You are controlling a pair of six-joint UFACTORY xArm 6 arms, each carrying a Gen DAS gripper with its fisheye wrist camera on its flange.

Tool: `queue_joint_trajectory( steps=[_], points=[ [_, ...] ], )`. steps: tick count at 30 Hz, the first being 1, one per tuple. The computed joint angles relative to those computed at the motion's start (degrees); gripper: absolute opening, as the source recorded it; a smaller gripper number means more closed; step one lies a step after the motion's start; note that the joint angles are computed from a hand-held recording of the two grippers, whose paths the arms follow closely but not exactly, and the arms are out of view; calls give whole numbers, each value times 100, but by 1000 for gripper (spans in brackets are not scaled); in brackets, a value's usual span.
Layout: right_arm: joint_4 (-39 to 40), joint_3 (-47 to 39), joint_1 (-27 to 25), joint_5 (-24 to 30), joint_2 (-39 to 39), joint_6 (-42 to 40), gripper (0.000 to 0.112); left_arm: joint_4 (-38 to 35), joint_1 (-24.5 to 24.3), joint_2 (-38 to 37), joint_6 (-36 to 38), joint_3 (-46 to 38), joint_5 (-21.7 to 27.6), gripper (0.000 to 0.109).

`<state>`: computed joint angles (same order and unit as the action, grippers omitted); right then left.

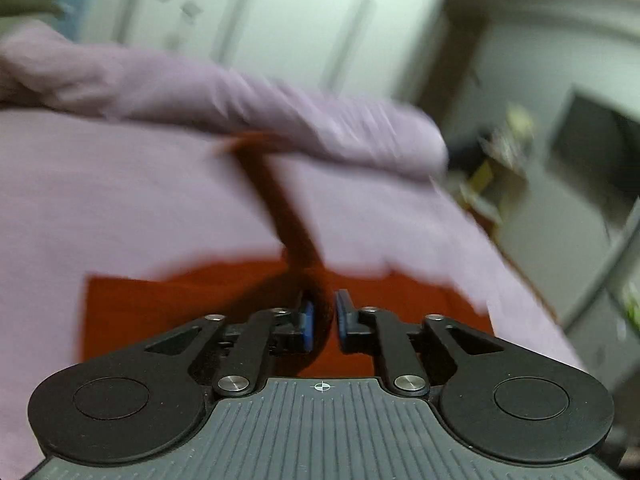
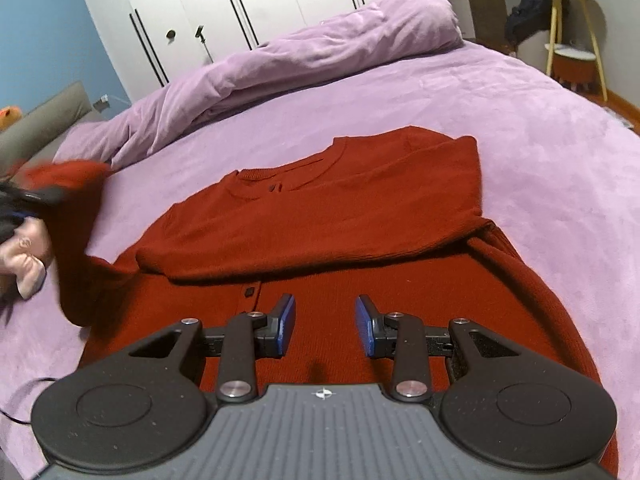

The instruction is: Fold small clothes

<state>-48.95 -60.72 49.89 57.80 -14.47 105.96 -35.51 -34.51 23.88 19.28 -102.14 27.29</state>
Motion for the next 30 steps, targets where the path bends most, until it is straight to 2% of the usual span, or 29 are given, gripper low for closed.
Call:
queue_joint_trajectory(
  steps=[2, 4, 5, 9, 12, 13, 14, 16, 19, 21, 22, 23, 24, 25, 26, 28, 30],
  points=[
    [-14, 141, -86, -164, -124, 33, 33, 395, -173, 57, -446, 78, 401, 24],
    [-2, 298, -262, -452, -239, 44, 33, 615, -256, -119, -787, 507, 328, 26],
    [31, 398, -412, -729, -284, 59, 33, 852, -254, -245, -1044, 763, 228, 31],
    [142, 756, -1259, -2542, -202, 436, 33, 1736, -26, -587, -1871, 1346, 7, 40],
    [36, 645, -1726, -3412, 232, 668, 36, 1983, 265, -772, -2216, 1577, 80, 44],
    [-76, 546, -1832, -3587, 399, 684, 40, 1961, 348, -781, -2280, 1573, 159, 44],
    [-83, 436, -1879, -3624, 541, 584, 52, 1853, 404, -762, -2274, 1544, 231, 43],
    [-86, 172, -1886, -3371, 807, 355, 62, 1607, 488, -749, -2211, 1505, 404, 42],
    [323, 50, -2042, -3694, 1096, -283, 62, 1721, 531, -707, -2255, 1528, 371, 42],
    [261, 14, -2114, -4005, 1229, -340, 61, 1688, 524, -728, -2225, 1597, 338, 42],
    [364, -56, -2099, -3987, 1298, -520, 56, 1665, 522, -778, -2222, 1665, 345, 42],
    [505, -109, -2103, -4039, 1362, -747, 40, 1664, 526, -753, -2239, 1638, 375, 42],
    [764, -159, -2101, -4067, 1415, -1049, 33, 1707, 503, -691, -2293, 1580, 380, 42],
    [973, -227, -2095, -4048, 1460, -1311, 17, 1761, 490, -698, -2344, 1595, 378, 42],
    [982, -236, -2112, -4075, 1447, -1349, 9, 1854, 487, -679, -2413, 1560, 410, 42],
    [520, -270, -2138, -4001, 1329, -1094, 8, 1980, 464, -629, -2508, 1474, 426, 42],
    [-166, -312, -2131, -3650, 1116, -733, 8, 2038, 437, -577, -2514, 1384, 397, 42]
  ],
)
